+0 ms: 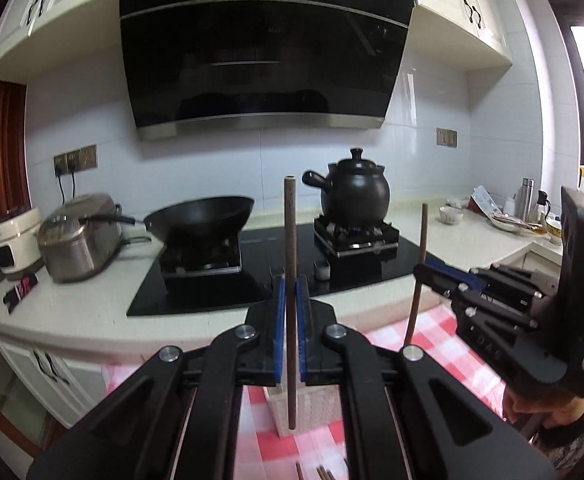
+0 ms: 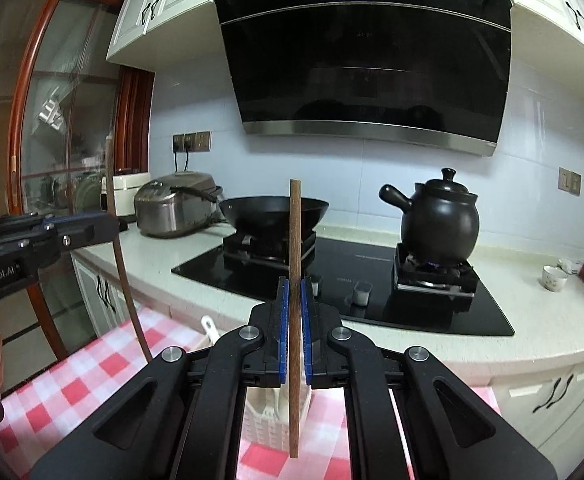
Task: Organize utensils
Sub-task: 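Lift both held chopsticks upright and carry them over the white basket, then lower both chopsticks into the basket and open both grippers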
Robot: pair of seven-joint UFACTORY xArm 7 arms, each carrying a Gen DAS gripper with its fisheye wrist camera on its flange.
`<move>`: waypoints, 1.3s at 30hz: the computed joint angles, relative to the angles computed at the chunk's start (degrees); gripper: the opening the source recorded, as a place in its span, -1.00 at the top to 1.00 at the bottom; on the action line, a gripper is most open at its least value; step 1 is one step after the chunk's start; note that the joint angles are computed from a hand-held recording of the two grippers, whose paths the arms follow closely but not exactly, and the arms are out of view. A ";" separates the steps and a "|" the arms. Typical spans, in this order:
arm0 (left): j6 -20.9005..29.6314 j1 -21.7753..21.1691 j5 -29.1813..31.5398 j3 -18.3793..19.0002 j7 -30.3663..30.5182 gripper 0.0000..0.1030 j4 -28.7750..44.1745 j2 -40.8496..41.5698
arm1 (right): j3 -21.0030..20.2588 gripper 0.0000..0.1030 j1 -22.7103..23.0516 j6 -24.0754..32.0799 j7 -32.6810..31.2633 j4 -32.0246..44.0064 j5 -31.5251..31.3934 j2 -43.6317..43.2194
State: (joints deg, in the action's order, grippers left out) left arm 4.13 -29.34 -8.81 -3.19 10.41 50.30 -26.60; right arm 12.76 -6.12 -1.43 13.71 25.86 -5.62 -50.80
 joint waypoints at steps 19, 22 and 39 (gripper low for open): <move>0.19 2.90 -5.94 -2.32 -0.37 0.89 14.23 17.03 | -0.68 0.87 0.08 -5.90 -2.59 8.20 0.87 15.65; -0.53 3.10 -7.17 -2.59 -0.12 0.89 13.26 18.65 | -2.07 0.87 1.80 -7.21 -3.06 7.42 1.53 17.44; -0.31 9.06 2.65 -6.21 -9.02 0.89 12.11 25.08 | -4.91 0.86 4.25 -7.83 -5.31 8.00 4.53 27.33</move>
